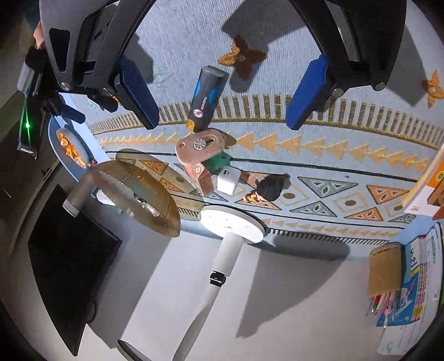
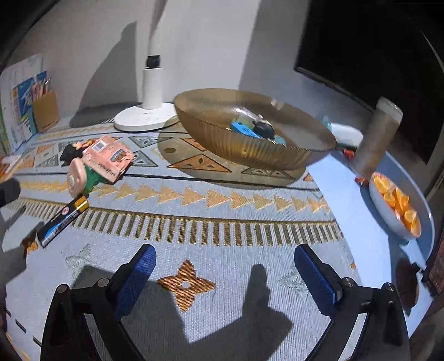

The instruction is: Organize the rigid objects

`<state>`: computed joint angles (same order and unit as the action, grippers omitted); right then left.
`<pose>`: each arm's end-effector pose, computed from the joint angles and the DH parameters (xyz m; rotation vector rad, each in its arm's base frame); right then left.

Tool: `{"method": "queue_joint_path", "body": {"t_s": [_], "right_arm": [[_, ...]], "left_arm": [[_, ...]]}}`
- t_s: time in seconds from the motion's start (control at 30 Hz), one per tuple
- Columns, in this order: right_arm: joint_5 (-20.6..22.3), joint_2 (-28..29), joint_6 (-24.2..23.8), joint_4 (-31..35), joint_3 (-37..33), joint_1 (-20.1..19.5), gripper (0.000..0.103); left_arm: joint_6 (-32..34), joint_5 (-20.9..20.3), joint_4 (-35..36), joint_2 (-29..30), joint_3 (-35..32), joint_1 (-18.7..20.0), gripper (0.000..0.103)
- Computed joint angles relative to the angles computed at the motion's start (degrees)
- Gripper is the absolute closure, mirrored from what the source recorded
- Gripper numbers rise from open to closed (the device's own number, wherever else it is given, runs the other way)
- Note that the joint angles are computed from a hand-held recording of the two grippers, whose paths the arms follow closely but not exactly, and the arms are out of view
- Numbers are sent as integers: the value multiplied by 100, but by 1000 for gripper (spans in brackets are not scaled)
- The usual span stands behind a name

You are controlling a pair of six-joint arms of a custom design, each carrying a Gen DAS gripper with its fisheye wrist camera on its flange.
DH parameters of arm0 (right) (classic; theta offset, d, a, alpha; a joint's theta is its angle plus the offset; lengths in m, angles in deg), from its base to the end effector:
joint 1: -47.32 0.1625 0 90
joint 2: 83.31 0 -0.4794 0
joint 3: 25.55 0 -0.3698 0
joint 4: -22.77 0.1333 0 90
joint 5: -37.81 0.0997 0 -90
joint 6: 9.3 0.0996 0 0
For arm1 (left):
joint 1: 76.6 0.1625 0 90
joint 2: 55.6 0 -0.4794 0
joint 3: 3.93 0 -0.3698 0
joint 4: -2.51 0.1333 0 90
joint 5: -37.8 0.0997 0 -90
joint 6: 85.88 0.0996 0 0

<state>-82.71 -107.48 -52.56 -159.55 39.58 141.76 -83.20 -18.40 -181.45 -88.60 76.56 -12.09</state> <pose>0.1480 -0.8370 0.1407 0.6366 -2.1661 0.8122 -0.1656 -0.7858 0.1663 0.2892 2.4789 -1.1902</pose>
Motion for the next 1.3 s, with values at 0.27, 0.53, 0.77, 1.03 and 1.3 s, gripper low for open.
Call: {"method": "queue_joint_path", "body": {"t_s": [0.27, 0.53, 0.77, 1.03, 1.3], "right_arm": [[-179, 35, 158, 224, -95, 15, 3], [-182, 63, 27, 191, -115, 25, 3], [-341, 119, 200, 620, -303, 31, 3], [-398, 148, 151, 534, -305, 46, 3], [-439, 166, 165, 524, -328, 47, 3]], "left_arm": [[-286, -250, 110, -62, 0, 93, 11], [-425, -418, 284, -84, -42, 148, 11], [-305, -312, 185, -62, -21, 107, 11], [-201, -213, 106, -55, 3, 77, 11], [-189, -148, 76, -60, 41, 56, 11]]}}
